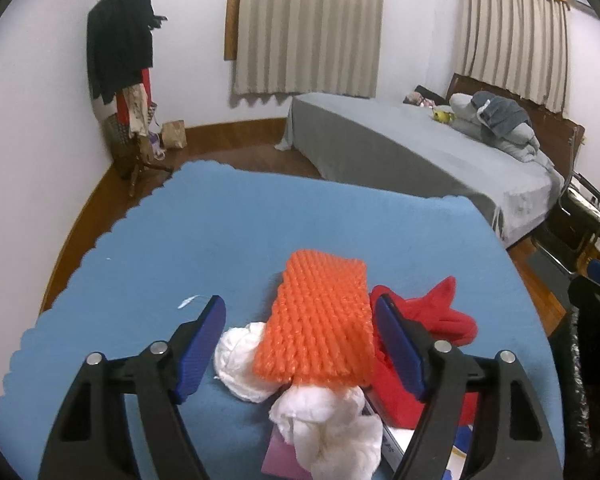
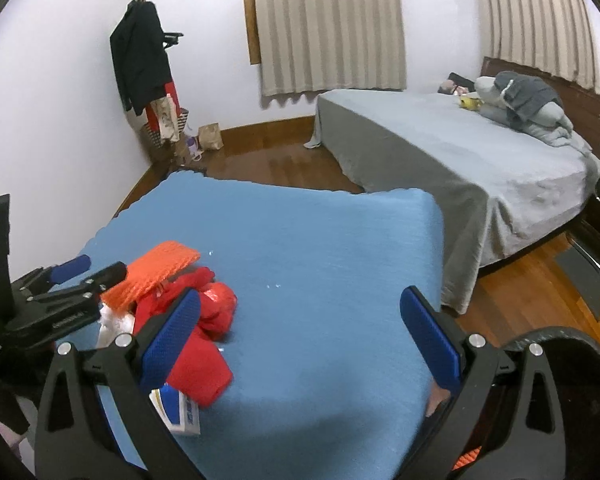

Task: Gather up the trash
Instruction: 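Grasp the second orange foam sleeve with the left tool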

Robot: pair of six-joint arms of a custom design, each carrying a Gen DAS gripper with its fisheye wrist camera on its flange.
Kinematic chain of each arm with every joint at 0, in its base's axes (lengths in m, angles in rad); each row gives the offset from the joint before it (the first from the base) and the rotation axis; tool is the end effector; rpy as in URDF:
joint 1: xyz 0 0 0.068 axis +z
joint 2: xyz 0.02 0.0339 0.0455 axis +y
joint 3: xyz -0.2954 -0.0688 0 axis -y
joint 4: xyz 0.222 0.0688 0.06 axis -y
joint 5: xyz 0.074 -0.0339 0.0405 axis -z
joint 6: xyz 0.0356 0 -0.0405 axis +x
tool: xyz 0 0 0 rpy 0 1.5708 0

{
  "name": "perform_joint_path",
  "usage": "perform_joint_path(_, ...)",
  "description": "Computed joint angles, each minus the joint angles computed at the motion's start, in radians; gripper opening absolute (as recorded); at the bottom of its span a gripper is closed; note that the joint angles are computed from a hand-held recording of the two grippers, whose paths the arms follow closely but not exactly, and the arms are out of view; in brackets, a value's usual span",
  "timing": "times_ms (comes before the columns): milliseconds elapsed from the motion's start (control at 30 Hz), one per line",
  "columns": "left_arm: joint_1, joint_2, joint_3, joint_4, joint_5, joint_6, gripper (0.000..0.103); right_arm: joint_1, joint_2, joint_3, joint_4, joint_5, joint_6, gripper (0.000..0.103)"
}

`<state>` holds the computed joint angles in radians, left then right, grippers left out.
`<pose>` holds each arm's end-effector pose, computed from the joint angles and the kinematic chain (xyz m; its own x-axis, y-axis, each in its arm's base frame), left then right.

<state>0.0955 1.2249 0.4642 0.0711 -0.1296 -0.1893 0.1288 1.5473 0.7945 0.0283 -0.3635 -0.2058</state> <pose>0.2050 0.0243 0.2123 -0.5855 -0.2435 -0.7732 -0.3095 0.9487 -0.0644 0.2923 0.0506 0.2297 -0.5649 -0.2658 -0.7812 -0.5103 0.8565 0.0776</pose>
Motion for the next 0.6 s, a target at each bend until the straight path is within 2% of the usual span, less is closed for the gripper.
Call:
perform_joint_path(133,0.026,0.07,0.004,0.043,0.035,0.015,0.074,0.035,0.038,0.02,0.017,0.024,0.015,0.097)
perform_joint_path(300,0.046,0.145,0.017,0.063,0.089,0.018,0.066,0.051,0.057,0.02,0.03,0.041,0.027,0.097)
perform_joint_path(400,0.045,0.16,0.017,0.074,0.106,0.026,0.054,0.058,0.067,0.027,0.029,0.05,0.034,0.097)
perform_joint_path(467,0.045,0.162,0.021,0.079,0.114,0.025,0.036,0.063,0.071,0.028,0.029,0.055,0.04,0.097)
perform_joint_path(500,0.054,0.165,0.02,0.088,0.125,0.031,0.031,0.062,0.068,0.023,0.031,0.053,0.04,0.097)
perform_joint_path(567,0.058,0.16,0.024,0.089,0.147,0.036,0.012,0.062,0.069,0.024,0.03,0.051,0.041,0.097)
perform_joint_path(600,0.055,0.155,0.026,0.088,0.153,0.034,0.012,0.062,0.069,0.024,0.031,0.051,0.04,0.097)
